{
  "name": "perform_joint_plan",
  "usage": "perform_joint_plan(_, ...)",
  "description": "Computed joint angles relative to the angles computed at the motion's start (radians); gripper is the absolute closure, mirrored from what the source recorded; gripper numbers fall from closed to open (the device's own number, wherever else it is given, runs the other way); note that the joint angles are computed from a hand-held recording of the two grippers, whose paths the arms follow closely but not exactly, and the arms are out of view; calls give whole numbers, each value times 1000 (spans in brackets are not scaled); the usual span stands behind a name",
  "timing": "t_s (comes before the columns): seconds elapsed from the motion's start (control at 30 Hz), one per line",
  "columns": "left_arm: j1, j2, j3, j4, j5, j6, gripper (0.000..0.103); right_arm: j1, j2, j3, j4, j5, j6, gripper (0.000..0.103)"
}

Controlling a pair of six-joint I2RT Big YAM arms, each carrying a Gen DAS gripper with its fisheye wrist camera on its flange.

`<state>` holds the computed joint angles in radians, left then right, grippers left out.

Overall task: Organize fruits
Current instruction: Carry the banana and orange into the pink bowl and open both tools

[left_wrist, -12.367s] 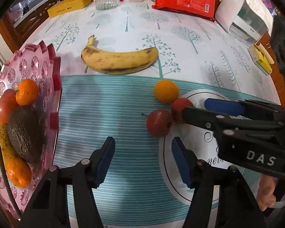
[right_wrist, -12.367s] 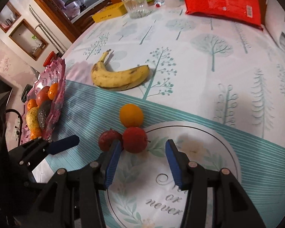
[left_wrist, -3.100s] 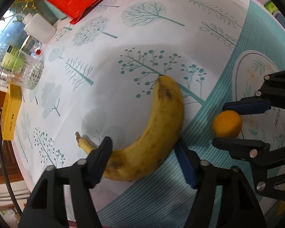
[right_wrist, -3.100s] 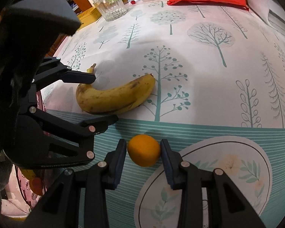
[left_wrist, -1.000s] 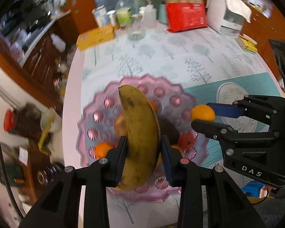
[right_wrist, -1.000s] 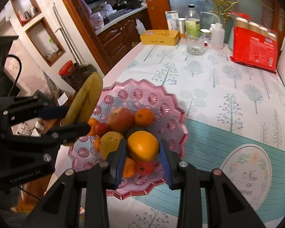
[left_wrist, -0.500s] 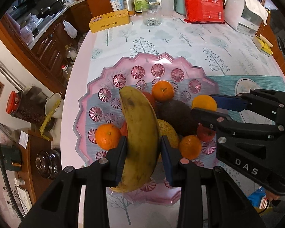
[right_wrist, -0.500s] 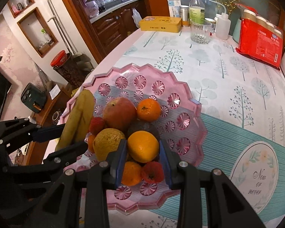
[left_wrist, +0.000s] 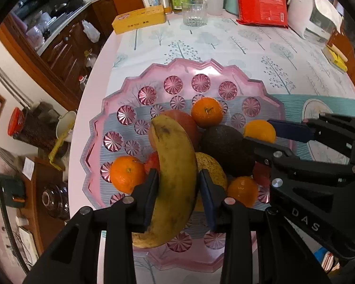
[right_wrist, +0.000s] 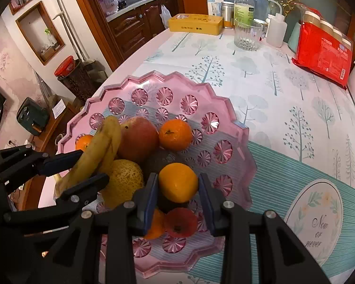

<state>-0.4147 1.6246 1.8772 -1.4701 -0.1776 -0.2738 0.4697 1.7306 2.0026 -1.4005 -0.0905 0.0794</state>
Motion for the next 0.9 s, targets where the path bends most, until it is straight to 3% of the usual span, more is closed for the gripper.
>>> perform_joint_plan(0.17,7,-7,-6,24,7,-13,65,-3,1,-3,-2,-6,-6,68)
perform_joint_plan(0.3,19,-9,-12,20,0,-43,45,-4,-3,-6,0,10,-12,67)
perform_joint_plan(0.5,24,-21,-31,34,-13,-69,27,-10,-4,-7,-3,13,-2,65)
perform_joint_plan(0.67,29,-24,-37,31,-2,-86,22,-14,-7,-11,-6,11,9,59)
perform_joint_plan(0.9,30,-36,-50,41,11,-98,14,-14,-23,-27,2,18,17,59)
